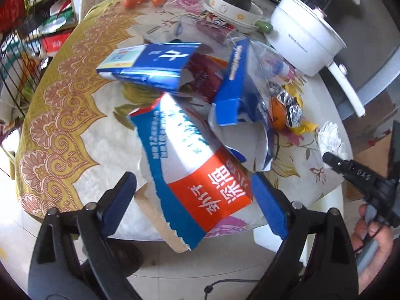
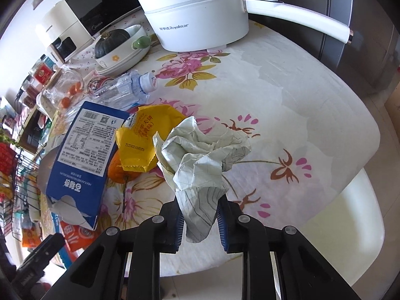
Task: Collect trash
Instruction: 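Grasp the blue-and-red snack bag with the left tool while the right tool holds the tissue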
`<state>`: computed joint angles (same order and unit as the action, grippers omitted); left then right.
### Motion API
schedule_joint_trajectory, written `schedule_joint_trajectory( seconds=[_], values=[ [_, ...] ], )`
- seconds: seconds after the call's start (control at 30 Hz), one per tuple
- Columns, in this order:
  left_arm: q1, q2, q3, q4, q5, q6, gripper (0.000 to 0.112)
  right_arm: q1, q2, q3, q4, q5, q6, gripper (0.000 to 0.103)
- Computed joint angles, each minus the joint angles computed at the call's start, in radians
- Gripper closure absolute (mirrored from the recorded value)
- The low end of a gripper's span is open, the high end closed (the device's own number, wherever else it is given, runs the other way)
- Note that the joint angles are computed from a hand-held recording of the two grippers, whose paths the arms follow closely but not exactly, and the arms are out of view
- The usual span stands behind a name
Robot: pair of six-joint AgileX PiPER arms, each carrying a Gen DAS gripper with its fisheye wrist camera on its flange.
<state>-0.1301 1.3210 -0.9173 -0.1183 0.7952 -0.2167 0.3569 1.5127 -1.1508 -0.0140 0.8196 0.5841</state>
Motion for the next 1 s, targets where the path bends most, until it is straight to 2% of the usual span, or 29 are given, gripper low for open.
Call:
schedule_joint_trajectory(
  seconds=[0.07, 0.13, 0.27, 0.33, 0.4, 0.5, 0.57, 0.6, 0.67, 1.0],
  values=[
    [-0.054, 0.02, 0.0, 0.085, -0.008, -0.071, 0.019, -0.01, -0.018, 0.004, 0.015, 0.01, -0.022, 0.08],
    [-0.032, 0.044, 0.016, 0.059, -0.012, -0.042, 0.018, -0.014, -0.034, 0.007, 0.02, 0.021, -0.037, 0.08],
    [0.133, 0.039, 0.071, -0.181, -0.021, 0.203, 0.019, -0.011, -0.065, 0.017, 0.014, 0.038, -0.049, 0.08],
    [0.234, 0.045, 0.095, -0.315, -0.007, 0.359, 0.023, -0.009, -0.083, 0.025, 0.008, 0.042, -0.048, 0.08],
    [0.335, 0.061, 0.113, -0.457, 0.028, 0.505, 0.033, -0.004, -0.096, 0.034, -0.001, 0.043, -0.04, 0.08],
    [0.418, 0.075, 0.109, -0.553, 0.061, 0.646, 0.05, 0.001, -0.106, 0.046, -0.005, 0.043, -0.032, 0.079],
    [0.464, 0.094, 0.093, -0.592, 0.099, 0.721, 0.057, 0.006, -0.113, 0.057, -0.002, 0.045, -0.029, 0.079],
    [0.477, 0.092, 0.09, -0.595, 0.114, 0.735, 0.068, 0.006, -0.12, 0.064, 0.001, 0.045, -0.031, 0.079],
    [0.495, 0.119, 0.067, -0.57, 0.16, 0.767, 0.1, 0.007, -0.128, 0.074, 0.009, 0.047, -0.035, 0.079],
    [0.593, 0.008, 0.082, -0.573, 0.306, 0.846, 0.103, -0.009, -0.207, 0.115, 0.012, 0.068, -0.046, 0.079]
  ],
)
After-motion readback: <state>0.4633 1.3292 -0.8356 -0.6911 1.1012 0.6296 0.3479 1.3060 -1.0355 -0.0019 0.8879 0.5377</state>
